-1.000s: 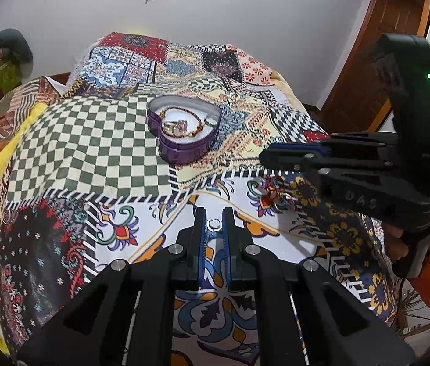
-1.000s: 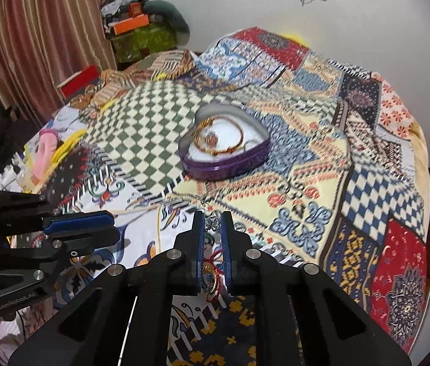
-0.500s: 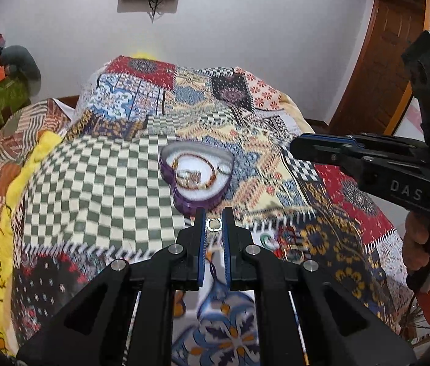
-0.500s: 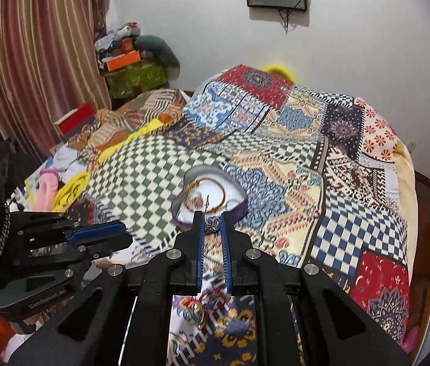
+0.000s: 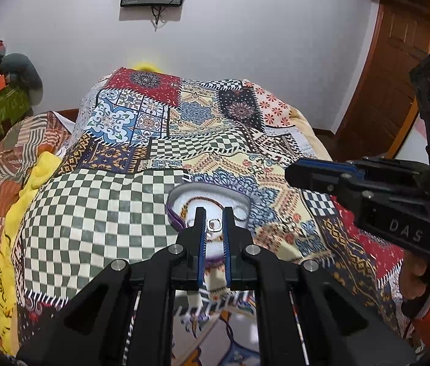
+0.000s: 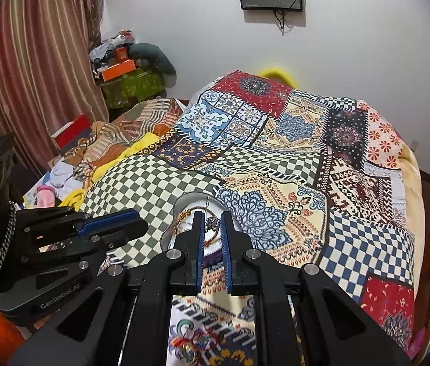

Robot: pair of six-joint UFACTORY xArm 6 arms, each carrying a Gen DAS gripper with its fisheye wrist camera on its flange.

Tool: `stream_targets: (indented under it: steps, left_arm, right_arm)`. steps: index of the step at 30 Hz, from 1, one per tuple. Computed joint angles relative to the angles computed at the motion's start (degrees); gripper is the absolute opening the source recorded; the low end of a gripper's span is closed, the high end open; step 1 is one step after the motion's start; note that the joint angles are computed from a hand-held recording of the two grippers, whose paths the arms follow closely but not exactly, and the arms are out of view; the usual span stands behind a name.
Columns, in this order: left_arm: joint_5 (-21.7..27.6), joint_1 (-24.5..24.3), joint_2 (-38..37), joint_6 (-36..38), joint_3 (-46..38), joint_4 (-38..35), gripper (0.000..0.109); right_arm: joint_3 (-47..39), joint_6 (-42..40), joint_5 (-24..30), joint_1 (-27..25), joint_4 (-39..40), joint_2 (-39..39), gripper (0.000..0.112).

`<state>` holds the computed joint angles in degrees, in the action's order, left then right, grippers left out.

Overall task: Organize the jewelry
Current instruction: 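Carry both held rings over the purple heart tin and lower them inside, then open both tools to release the rings into the tin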

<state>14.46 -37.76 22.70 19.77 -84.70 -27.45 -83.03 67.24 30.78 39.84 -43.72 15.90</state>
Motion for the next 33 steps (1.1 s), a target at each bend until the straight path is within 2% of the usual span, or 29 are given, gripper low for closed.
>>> stream_targets:
  steps: [5,14,23,30,33]
  left_arm:
    - [2.08,0.91,3.86,-1.35,-4.84,1.41,0.008]
    - [10.26,2.42,11.90,-0.56,-16.04,-0.93,0.008]
    - [13.30,2.49,16.16,-3.25,-21.85,3.30,0.008]
    - [15.20,2.58,17.81,-5.13,-24.54,5.26,0.008]
    - [15.93,2.69,18.63,-6.81,-25.74,6.69,0.008]
  right_arm:
    - [-1.67,-2.82,-1.46,-1.34,3.45,2.27,0.009]
    - [-3.97,-12.24,-3.12,-3.33,14.51,6.35,0.009]
    - [-6.90,-20.61,-2.41,-4.04,23.00,9.52,0.009]
    - [-8.56,-24.01,-1.61,-4.44,26.35,10.93,0.009]
    - [-9.08,-23.93,-0.79,-4.33,25.41,11.30,0.009]
